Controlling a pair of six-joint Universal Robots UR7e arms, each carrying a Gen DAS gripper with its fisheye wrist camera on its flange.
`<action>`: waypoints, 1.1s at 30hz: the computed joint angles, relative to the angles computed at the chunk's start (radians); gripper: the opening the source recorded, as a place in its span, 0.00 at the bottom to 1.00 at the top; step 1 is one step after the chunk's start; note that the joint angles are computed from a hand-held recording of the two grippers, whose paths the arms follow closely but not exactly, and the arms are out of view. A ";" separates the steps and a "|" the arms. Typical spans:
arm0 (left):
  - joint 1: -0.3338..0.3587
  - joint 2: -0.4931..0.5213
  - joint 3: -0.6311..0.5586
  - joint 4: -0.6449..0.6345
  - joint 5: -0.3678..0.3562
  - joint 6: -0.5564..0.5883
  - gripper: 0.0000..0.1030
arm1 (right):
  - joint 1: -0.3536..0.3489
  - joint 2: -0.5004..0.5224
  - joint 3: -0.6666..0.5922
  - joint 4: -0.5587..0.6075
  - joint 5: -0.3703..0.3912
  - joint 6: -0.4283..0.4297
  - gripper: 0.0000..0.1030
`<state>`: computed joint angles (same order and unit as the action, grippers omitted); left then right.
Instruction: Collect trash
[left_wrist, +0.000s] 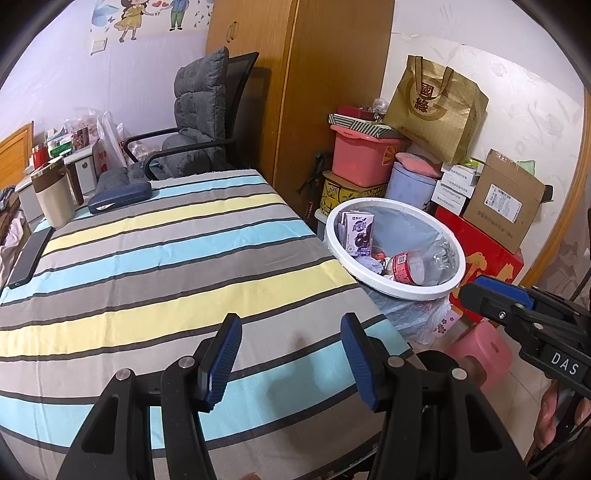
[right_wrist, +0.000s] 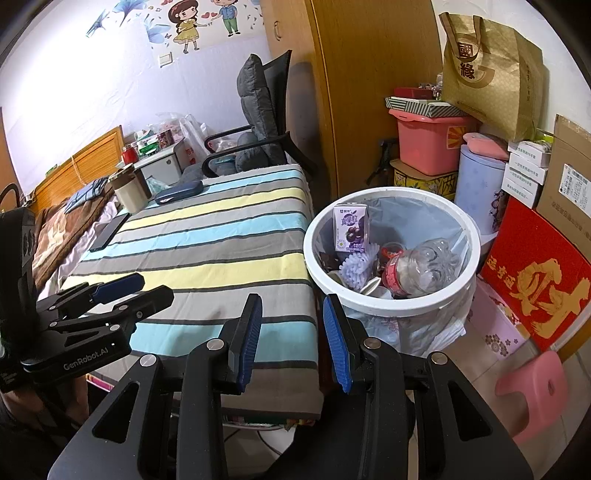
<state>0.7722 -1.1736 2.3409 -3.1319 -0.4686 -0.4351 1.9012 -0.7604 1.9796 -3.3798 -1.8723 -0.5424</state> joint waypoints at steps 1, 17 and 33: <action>-0.001 -0.002 0.000 0.006 0.003 -0.003 0.54 | 0.000 0.000 0.000 0.000 0.000 0.000 0.36; -0.011 -0.011 0.007 0.030 0.024 -0.034 0.54 | 0.003 0.000 0.001 -0.001 0.004 0.000 0.36; -0.028 -0.016 0.016 0.085 0.065 -0.096 0.54 | 0.008 -0.001 0.004 0.002 0.009 0.000 0.36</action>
